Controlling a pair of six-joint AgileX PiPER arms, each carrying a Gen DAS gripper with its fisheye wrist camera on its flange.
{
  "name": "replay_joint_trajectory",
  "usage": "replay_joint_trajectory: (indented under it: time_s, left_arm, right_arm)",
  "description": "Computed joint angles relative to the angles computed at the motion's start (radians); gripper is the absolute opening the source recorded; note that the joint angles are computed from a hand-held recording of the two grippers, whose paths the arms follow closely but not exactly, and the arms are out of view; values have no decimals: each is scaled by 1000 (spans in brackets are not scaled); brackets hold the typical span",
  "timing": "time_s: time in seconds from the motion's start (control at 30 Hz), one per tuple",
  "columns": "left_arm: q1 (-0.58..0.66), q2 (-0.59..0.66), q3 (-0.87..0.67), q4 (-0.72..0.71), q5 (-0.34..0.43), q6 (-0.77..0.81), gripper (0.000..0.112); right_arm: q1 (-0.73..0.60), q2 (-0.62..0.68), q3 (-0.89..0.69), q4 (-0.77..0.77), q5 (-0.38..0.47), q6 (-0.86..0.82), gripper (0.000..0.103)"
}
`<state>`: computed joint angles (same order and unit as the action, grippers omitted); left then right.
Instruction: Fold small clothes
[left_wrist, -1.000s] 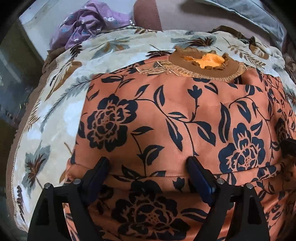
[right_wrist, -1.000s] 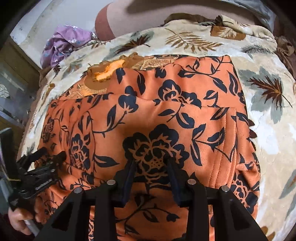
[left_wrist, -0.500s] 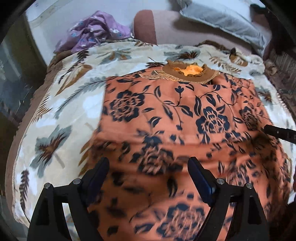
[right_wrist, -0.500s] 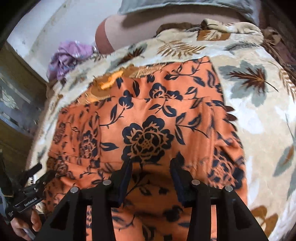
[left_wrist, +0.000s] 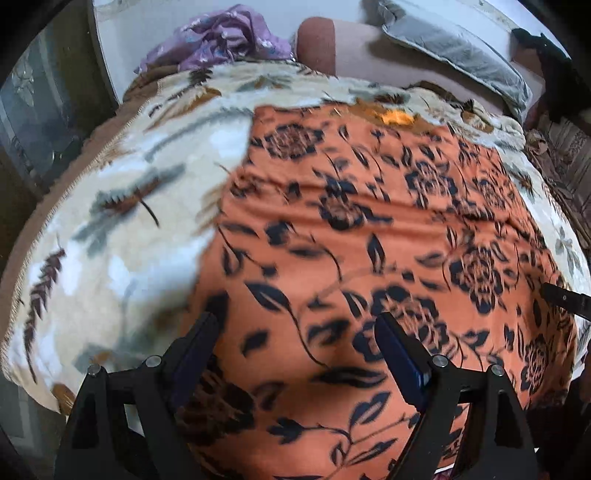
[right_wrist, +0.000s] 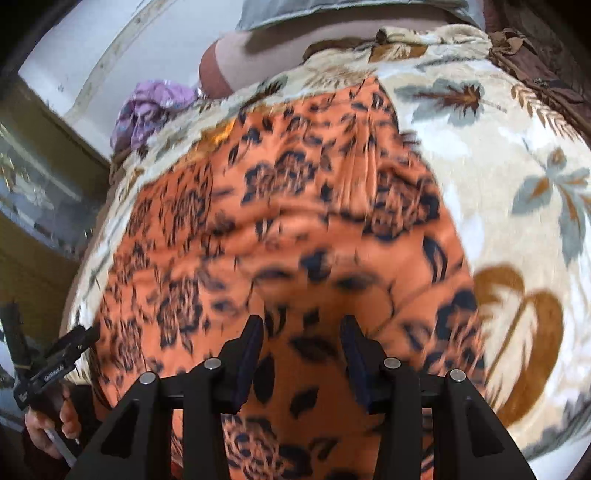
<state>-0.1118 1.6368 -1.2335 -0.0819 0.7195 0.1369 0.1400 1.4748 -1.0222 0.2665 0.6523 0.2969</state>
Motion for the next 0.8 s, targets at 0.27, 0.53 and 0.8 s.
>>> replay_joint_trajectory:
  time_s: [0.27, 0.53, 0.8]
  left_arm:
    - [-97, -65, 187, 102, -124, -72, 89]
    - [-73, -89, 240, 61, -134, -41, 102]
    - [-85, -179, 350, 163, -256, -134, 103]
  right_arm:
    - [125, -125, 142, -181, -24, 258, 48]
    - [333, -165, 180, -437, 63, 582, 48]
    - [386, -205, 179, -486, 96, 680, 48]
